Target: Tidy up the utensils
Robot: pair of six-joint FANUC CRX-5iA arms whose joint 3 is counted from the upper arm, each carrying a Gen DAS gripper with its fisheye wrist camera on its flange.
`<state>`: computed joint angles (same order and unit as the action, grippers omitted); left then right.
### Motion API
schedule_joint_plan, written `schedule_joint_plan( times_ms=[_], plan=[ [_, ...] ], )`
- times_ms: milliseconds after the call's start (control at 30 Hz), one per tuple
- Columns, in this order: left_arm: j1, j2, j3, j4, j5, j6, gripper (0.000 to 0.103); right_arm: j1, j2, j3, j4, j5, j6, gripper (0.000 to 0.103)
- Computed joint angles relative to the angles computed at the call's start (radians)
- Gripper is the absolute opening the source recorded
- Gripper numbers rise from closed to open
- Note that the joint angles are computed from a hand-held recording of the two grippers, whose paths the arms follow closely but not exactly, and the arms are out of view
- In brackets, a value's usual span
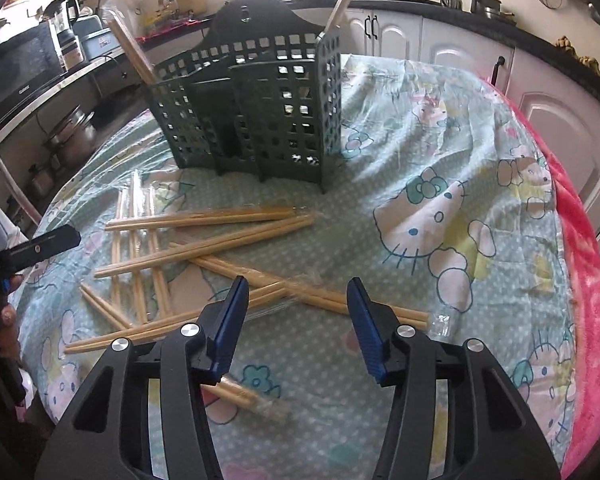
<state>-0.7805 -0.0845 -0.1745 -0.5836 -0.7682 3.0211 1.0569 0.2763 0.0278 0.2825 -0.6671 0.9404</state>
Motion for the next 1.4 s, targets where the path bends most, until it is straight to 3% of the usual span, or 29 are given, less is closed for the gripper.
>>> schedule_joint_plan(
  times_ms=[500, 600, 667, 767, 833, 900, 933, 967, 1400],
  plan=[
    [0.185, -0.033, -0.168, 0.273, 0.302, -0.119, 0.041, -0.036, 0.048, 0.096, -0.169, -0.042, 0.182, 0.049],
    [0.189, -0.031, -0.168, 0.285, 0.302, -0.131, 0.037, -0.045, 0.055, 0.112, -0.207, -0.043, 0.212, 0.044],
    [0.188, -0.027, -0.164, 0.291, 0.298, -0.135, 0.026, -0.052, 0.058, 0.123, -0.235, -0.046, 0.233, 0.039],
    [0.189, -0.017, -0.154, 0.292, 0.28, -0.132, 0.018, -0.052, 0.059, 0.122, -0.234, -0.044, 0.239, 0.031],
    [0.193, -0.016, -0.155, 0.294, 0.276, -0.132, 0.014, -0.054, 0.057, 0.118, -0.243, -0.033, 0.245, 0.021],
    [0.197, -0.019, -0.161, 0.299, 0.282, -0.135, 0.013, -0.053, 0.056, 0.115, -0.244, -0.025, 0.245, 0.019],
    [0.196, -0.02, -0.16, 0.294, 0.28, -0.131, 0.011, -0.052, 0.052, 0.109, -0.243, -0.014, 0.247, 0.009],
    [0.193, -0.021, -0.157, 0.282, 0.276, -0.121, 0.009, -0.049, 0.048, 0.1, -0.23, 0.0, 0.24, 0.007],
    [0.108, -0.062, -0.095, 0.084, 0.178, 0.023, 0.004, -0.008, -0.055, -0.003, -0.144, 0.096, 0.153, 0.002]
  ],
)
